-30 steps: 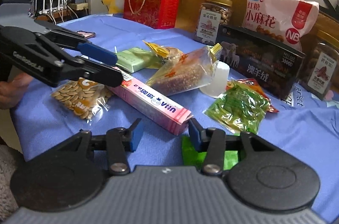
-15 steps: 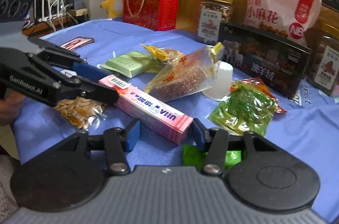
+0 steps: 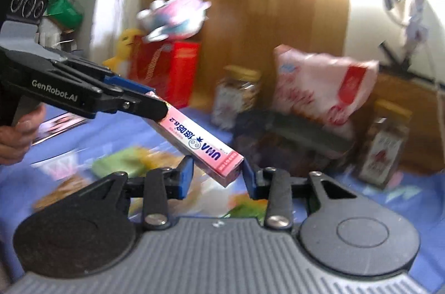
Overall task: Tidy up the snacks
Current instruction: 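Carry the pink box with the left gripper into the black tin and release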
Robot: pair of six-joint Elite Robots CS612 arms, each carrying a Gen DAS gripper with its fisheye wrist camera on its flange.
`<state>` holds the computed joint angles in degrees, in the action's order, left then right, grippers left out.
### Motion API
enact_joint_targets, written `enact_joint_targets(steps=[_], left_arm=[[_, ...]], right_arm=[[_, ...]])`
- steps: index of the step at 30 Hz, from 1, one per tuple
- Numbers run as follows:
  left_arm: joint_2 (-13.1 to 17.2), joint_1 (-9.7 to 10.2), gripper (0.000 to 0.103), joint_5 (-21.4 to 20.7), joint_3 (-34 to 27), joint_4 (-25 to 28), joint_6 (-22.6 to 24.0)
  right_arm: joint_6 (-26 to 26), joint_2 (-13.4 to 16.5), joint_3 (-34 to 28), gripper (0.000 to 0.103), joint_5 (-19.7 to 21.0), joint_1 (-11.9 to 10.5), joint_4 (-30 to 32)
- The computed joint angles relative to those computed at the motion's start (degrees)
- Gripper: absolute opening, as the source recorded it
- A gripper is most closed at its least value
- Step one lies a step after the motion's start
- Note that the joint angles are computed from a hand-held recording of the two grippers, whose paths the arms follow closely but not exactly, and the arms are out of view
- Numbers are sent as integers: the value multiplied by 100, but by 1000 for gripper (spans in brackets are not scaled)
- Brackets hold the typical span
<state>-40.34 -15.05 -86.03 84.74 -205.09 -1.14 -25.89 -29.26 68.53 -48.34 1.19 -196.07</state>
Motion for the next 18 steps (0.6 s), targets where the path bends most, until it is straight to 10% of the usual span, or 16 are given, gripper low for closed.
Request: enact_joint_targets(steps=[10, 18], left_arm=[[1099, 121, 45, 51, -2341, 1274, -75], [1376, 144, 49, 87, -2841, 2302, -181]], right_arm=[[218, 947, -2198, 41, -739, 54, 1177], [567, 1209, -2616, 50, -864, 42, 1313]])
